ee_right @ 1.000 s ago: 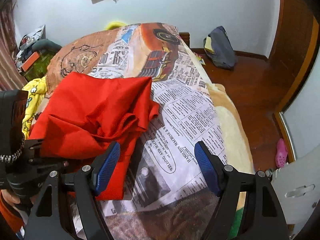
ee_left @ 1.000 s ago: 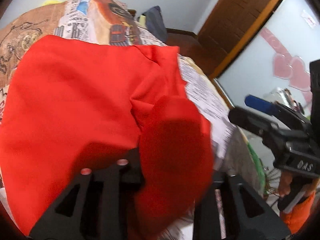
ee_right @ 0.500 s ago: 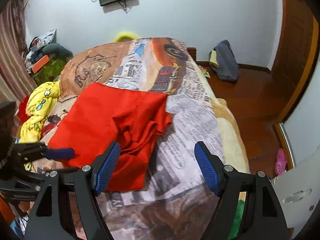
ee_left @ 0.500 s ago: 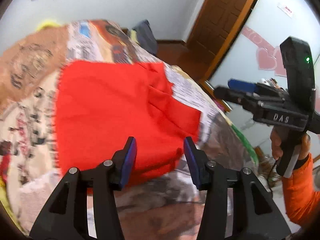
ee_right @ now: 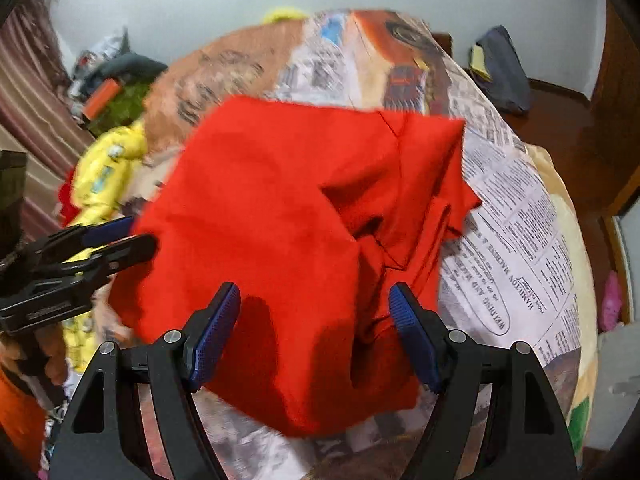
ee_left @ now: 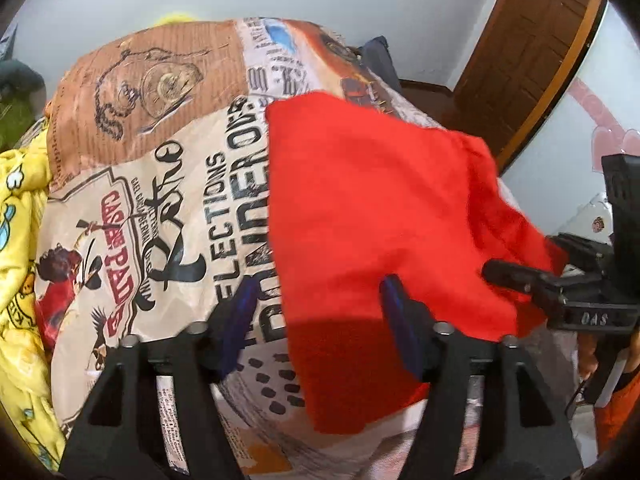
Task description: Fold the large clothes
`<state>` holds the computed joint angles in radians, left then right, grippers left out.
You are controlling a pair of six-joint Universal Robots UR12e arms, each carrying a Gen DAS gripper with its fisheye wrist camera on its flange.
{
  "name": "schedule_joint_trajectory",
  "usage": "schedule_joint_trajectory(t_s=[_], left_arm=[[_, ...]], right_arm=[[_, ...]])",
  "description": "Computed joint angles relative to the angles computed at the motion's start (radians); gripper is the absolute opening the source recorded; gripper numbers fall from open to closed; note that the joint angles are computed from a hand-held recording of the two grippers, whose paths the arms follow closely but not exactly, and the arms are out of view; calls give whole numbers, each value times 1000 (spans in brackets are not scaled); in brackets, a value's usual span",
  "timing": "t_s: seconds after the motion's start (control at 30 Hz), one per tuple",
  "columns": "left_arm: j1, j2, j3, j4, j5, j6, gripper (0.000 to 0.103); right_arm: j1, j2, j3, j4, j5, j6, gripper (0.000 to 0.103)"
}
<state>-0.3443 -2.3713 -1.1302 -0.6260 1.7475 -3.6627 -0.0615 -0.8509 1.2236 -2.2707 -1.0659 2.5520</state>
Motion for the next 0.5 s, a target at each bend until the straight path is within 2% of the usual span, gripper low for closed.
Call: schedule_joint_trajectory(t_s=[0.03, 0.13, 0.27, 0.47, 0.5], left_arm=[[-2, 1, -8, 9, 13, 6, 76], [-2, 8, -30, 28, 11, 15, 80], [-2, 23, -60, 50, -11, -1, 80], [-16, 40, -90, 55, 16, 6, 80], [-17, 42, -93, 54, 18, 4, 80]], right_arm=[[2, 3, 3, -23, -27, 3, 74], [-4, 9, 11, -62, -73, 3, 74], [-31, 7, 18, -39, -24, 17, 74], [-65, -14, 55, -49, 23, 54, 74], [-63, -16, 58, -55, 8, 59, 74]])
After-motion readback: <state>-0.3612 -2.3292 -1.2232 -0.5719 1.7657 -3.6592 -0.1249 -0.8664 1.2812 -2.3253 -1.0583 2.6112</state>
